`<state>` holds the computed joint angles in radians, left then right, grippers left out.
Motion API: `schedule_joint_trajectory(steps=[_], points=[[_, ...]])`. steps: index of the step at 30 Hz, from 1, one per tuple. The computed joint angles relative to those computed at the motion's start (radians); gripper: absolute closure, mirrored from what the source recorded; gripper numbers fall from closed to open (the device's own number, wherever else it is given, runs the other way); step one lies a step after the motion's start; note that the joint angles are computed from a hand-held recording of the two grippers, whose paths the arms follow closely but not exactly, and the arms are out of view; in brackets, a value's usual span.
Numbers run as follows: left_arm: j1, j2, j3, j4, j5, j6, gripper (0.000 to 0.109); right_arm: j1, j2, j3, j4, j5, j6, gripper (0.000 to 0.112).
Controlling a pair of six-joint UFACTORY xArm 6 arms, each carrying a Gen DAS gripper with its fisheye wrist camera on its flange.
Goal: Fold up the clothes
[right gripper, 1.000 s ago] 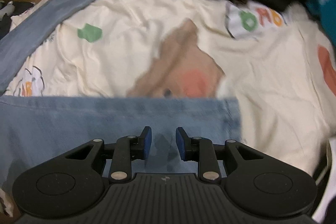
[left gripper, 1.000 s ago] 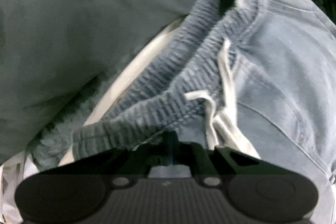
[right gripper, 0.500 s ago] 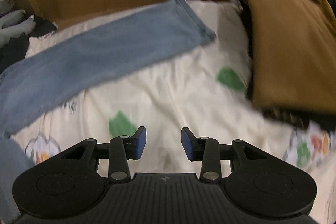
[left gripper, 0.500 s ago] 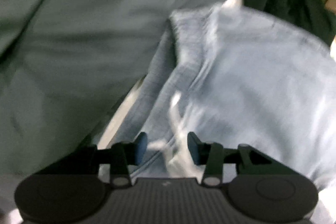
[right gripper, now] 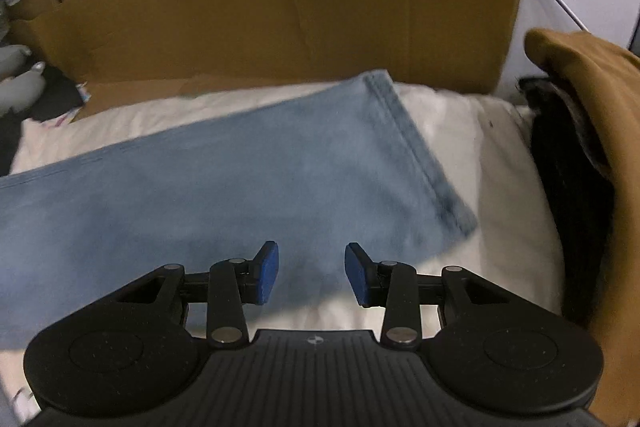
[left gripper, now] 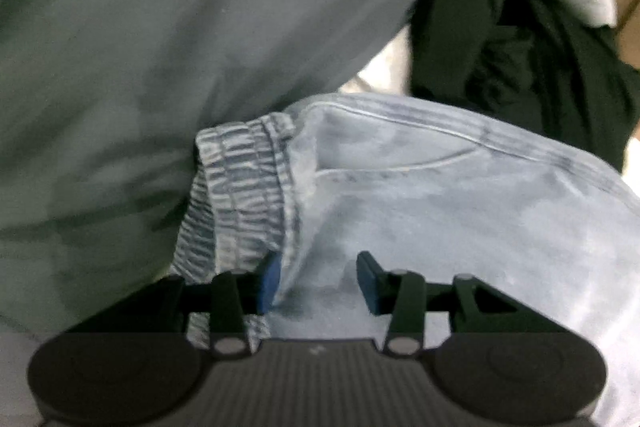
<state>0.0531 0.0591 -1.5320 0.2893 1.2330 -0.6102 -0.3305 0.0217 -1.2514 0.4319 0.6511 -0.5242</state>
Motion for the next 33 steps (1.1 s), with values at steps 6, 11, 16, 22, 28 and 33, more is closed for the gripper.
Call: schedule_joint_trajectory(steps=[6,11,16,22,28,33], points=[[0.019,0.037,-0.006,0.015,0.005,-0.022,0.067,-0.019,0.156,-0.096,-0.225,-0.084,0.099,0.073],[0.046,0.028,0.005,0.018,0.021,-0.012,0.089,-0.026,0.171,-0.123,-0.358,-0.037,0.085,0.082],[0.009,0.038,-0.052,0.051,0.059,-0.03,0.088,0.005,0.186,-0.202,-0.405,0.04,0.117,0.082],[-0.012,0.053,-0.079,0.016,-0.031,0.009,0.081,0.043,0.198,-0.254,-0.178,0.051,-0.028,0.079],[-0.02,0.123,-0.122,0.052,-0.026,0.014,0.081,0.101,0.251,-0.276,-0.074,0.008,0.026,0.077],[-0.014,0.149,-0.134,0.057,-0.026,-0.023,0.081,0.151,0.281,-0.264,-0.153,-0.02,0.106,0.077]])
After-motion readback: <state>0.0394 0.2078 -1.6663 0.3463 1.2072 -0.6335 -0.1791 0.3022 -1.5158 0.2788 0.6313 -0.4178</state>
